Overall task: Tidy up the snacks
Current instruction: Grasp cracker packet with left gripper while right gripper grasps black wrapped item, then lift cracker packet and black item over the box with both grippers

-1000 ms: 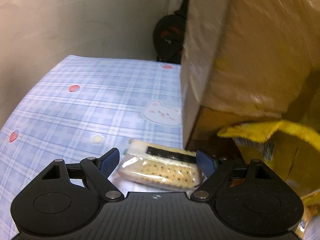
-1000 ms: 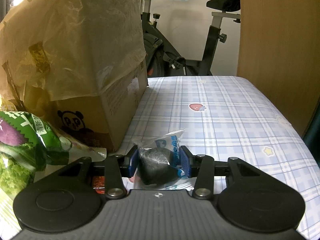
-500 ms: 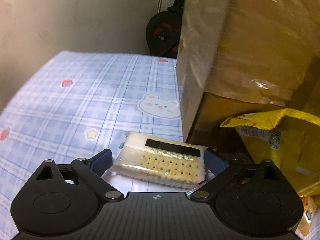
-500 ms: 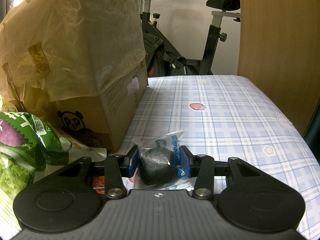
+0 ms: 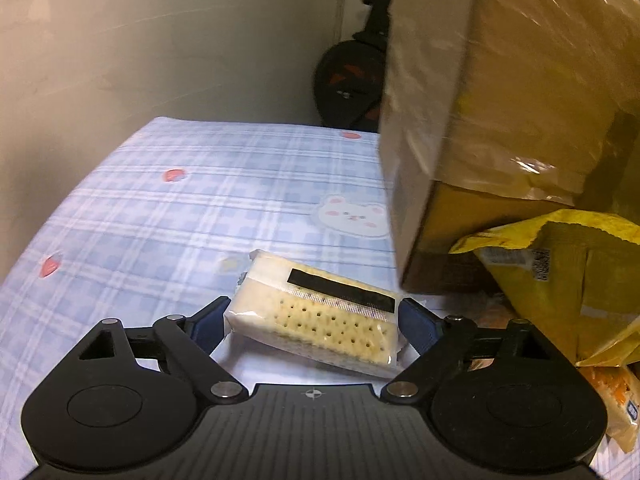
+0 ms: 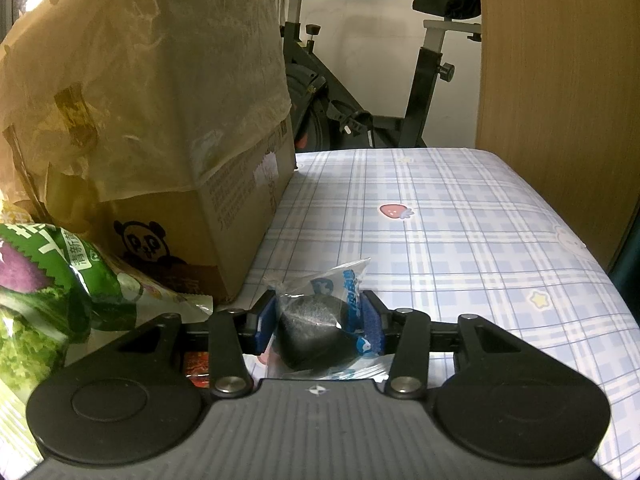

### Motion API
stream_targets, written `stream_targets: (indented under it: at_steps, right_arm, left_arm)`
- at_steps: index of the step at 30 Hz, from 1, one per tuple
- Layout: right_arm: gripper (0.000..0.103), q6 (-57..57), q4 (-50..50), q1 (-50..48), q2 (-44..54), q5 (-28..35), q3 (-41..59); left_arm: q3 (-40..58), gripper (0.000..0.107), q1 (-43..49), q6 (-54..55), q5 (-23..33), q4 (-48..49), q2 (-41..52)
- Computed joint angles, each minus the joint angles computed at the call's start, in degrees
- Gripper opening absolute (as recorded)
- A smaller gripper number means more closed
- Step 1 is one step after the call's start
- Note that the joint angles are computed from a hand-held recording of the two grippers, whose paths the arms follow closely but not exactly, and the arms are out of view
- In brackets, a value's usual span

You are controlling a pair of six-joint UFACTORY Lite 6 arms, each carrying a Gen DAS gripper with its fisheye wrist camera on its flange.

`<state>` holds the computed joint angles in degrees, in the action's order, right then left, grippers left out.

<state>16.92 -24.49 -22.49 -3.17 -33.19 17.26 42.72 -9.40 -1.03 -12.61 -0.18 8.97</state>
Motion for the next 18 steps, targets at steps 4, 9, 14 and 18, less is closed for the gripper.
stream_targets:
  at_steps: [4,9,14,18]
  right_arm:
    - [0.049,-0.28,0.41,0.17,0.38,0.16,0.24]
    - [0.05,-0.38,0.21,0.09,0.84,0.89,0.85]
    - [0.047,2.4,-2.68,-1.11,0.75,0.57,0.94]
    - [0.047,7.45,-6.7,-4.01,-3.25,-0.69,-1.6]
  left_arm:
    - [-2.5,0.09,2.54,-8.35,-0.01,7.28,-2.88]
    - [-5.33,0.09,1.92,-4.71,-0.49,1.86,-6.4]
    - [-6.89,0.09,0.94,-2.09,-0.09,-1.99,-9.73]
    - [-8.34,0.09,0.92,-2.12,0.94,-1.65,-13.97]
